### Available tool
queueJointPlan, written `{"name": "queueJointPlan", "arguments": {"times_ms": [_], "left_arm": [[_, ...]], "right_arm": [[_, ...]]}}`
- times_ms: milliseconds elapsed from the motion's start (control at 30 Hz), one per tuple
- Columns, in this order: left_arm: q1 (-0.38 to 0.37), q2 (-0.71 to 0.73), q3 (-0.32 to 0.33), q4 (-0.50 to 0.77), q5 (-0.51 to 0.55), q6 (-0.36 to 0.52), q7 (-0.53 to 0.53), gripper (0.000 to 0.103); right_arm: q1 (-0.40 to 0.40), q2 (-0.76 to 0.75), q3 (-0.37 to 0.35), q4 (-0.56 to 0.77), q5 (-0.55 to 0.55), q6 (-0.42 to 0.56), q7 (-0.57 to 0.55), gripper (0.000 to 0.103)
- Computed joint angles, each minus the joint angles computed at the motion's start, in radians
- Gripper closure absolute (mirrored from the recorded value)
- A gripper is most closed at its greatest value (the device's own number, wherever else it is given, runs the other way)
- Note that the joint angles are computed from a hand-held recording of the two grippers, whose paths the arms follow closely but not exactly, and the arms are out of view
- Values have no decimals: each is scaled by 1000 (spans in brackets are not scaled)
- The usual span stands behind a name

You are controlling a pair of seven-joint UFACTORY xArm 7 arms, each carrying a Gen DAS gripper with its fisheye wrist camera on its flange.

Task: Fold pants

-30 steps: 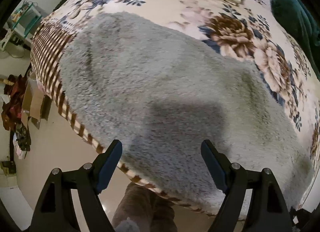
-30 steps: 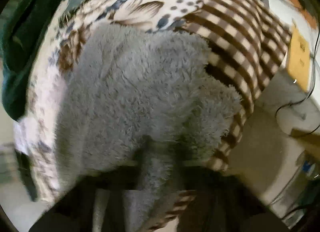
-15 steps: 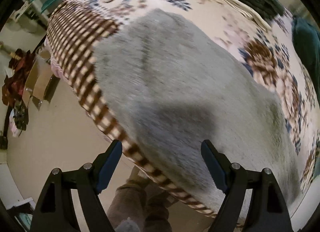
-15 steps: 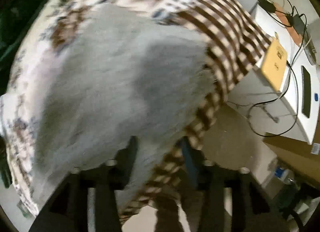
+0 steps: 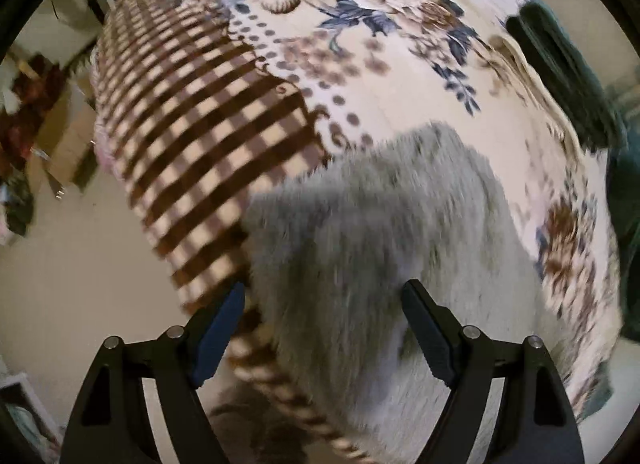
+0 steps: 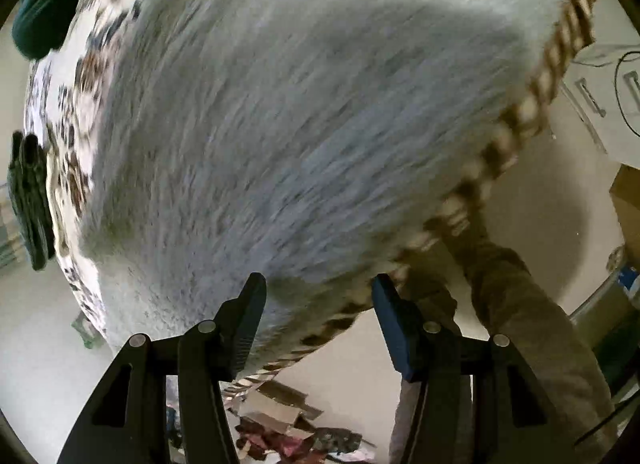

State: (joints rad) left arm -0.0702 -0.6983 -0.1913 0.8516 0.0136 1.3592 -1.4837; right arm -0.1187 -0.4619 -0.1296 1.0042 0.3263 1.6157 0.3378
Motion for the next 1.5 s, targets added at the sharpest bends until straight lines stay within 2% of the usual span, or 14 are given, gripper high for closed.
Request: {"name": "queueJointPlan", "arguments": {"times_ms": [33,67,200,567,700,767,800,833,867,933,1033,1200,1267,1500], "left_arm": [[4,-19,15,-31,2,-39,7,53],[6,-30,27,-52,1,-72,19,88],[20,-75,26,-79,22,-152,55,92],[56,-236,51,-118,13,-56,142,92],[49,-279,82,-205,-82,-74,138,83],[48,-222,62,-122,-64,7,162,65],[48,-197,44,-78,-44,45,175,63],[45,-158,22,-14,-6,96,205,55],[44,-118,2,45,28,147,232,32],[41,-32,-39,162,96,231,280,16],[24,59,-62,252,137,229,321,16],[-28,216,-42,283,129,72,370,16],[-50,277,-24,284,109,21,396,16],[-77,302,13,245,95,-15,400,16]], "right_arm": [[7,-15,22,-12,-13,-22,4,63],[16,-6,37,-6,-28,-40,4,80],[54,-45,86,-5,-81,-53,24,94],[108,-56,88,67,-128,11,6,95],[112,20,98,87,-159,104,-7,93],[120,64,97,137,-142,145,-25,64],[128,83,102,182,-145,164,-47,54],[138,98,107,229,-146,177,-75,45],[153,130,115,300,-142,193,-108,45],[177,200,127,416,-107,211,-154,44],[220,365,155,597,-12,205,-236,42],[292,667,233,796,-10,130,-258,44],[322,784,243,890,-59,106,-238,60],[315,1016,235,1136,-76,80,-98,60]]}}
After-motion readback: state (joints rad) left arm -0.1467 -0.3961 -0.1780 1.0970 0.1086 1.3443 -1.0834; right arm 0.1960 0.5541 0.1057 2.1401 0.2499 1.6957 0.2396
